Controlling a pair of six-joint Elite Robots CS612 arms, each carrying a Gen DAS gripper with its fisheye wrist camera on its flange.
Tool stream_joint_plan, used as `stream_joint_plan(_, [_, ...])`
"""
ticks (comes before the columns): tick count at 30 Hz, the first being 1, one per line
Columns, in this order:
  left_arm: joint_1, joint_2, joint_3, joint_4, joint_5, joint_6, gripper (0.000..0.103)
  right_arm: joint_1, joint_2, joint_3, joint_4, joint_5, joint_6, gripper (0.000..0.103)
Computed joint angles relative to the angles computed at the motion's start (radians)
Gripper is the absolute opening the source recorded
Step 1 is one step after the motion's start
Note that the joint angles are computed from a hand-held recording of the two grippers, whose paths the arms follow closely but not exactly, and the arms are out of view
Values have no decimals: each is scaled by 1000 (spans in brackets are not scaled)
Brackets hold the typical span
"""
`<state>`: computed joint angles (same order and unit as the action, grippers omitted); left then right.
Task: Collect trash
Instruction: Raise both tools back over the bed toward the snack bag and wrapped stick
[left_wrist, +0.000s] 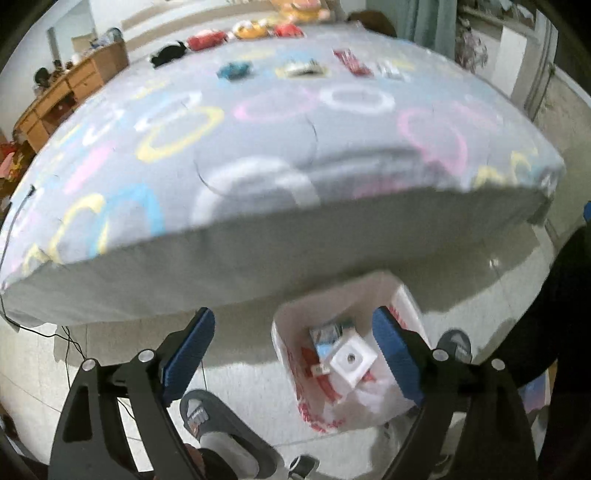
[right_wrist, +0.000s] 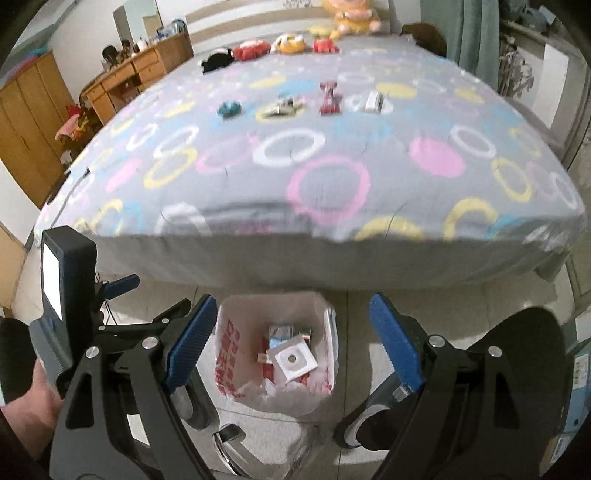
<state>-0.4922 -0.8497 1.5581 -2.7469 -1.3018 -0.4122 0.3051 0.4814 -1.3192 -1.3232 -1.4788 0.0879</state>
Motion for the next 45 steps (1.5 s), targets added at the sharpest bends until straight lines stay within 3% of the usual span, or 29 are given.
stream_joint_plan(9, [3,-29,4,-126,83,-35,95,-4,-29,-12,-97,-29,-3,87])
stream_joint_plan(16, [33,-28,-65,-111,104,-71,95,-9,-65,48,-205,-50,2,89])
stream_joint_plan(18, [38,-23,-90,-100,127,-62,95,-11,-79,75,-234,-45,-1,96])
stream_joint_plan(22, [50,-4,-144,-93,161,-20,95,-12,-109,134,-303,-47,-13,96])
stream_joint_plan(32, [95,89,-355,9,155,33,95,-19,-198,330,-446,-81,-3,96])
stream_joint_plan(45, [134,270,-661,173,119,70,95,-50,-366,731,-663,-113,42,96])
